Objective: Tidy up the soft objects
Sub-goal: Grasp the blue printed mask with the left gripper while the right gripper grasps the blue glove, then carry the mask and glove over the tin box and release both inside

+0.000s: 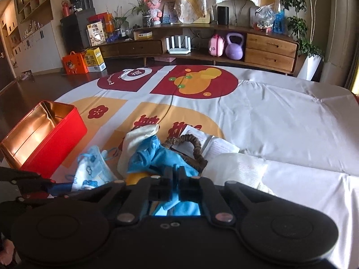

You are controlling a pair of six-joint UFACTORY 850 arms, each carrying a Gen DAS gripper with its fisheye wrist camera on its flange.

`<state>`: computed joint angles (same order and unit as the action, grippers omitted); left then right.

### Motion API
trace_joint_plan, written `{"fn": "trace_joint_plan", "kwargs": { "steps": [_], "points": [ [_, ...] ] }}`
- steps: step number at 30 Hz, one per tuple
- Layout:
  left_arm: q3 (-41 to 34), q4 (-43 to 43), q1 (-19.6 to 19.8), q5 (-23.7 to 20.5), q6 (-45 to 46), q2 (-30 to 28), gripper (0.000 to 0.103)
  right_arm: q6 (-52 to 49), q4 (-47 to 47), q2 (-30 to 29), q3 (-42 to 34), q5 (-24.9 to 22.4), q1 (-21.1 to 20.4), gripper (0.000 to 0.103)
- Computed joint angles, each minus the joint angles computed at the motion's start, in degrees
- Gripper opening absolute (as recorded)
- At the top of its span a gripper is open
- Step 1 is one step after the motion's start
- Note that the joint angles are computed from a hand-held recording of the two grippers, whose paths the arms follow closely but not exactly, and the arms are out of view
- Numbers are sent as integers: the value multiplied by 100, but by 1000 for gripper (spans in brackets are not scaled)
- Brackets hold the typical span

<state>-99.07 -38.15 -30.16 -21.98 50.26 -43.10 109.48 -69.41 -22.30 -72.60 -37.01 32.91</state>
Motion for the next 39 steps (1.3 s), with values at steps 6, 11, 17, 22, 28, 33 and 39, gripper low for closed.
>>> {"fn": "trace_joint_plan", "kwargs": {
  "steps": [6, 11, 17, 22, 28, 33, 39],
  "points": [
    [109, -191, 71, -56, 55, 163, 9, 234, -276, 170, 73, -193, 144, 1],
    [157, -435, 179, -219, 113, 309, 9, 449, -625, 383, 125, -361, 292, 1],
    [187, -763, 326, -455, 256, 493, 9, 508, -866, 599, 102, -491, 420, 1],
    [56, -702, 415, -641, 162, 593, 9, 383, -975, 672, -54, -452, 476, 1],
    [-262, -528, 560, -803, -22, 583, 9, -52, -964, 500, -503, -295, 488, 1],
    [-605, -328, 711, -995, -235, 490, 9, -433, -891, 246, -999, -46, 436, 1],
    [-931, -28, 867, -1098, -423, 354, 9, -1100, -616, -280, -1833, 301, 368, 1]
  ]
}}
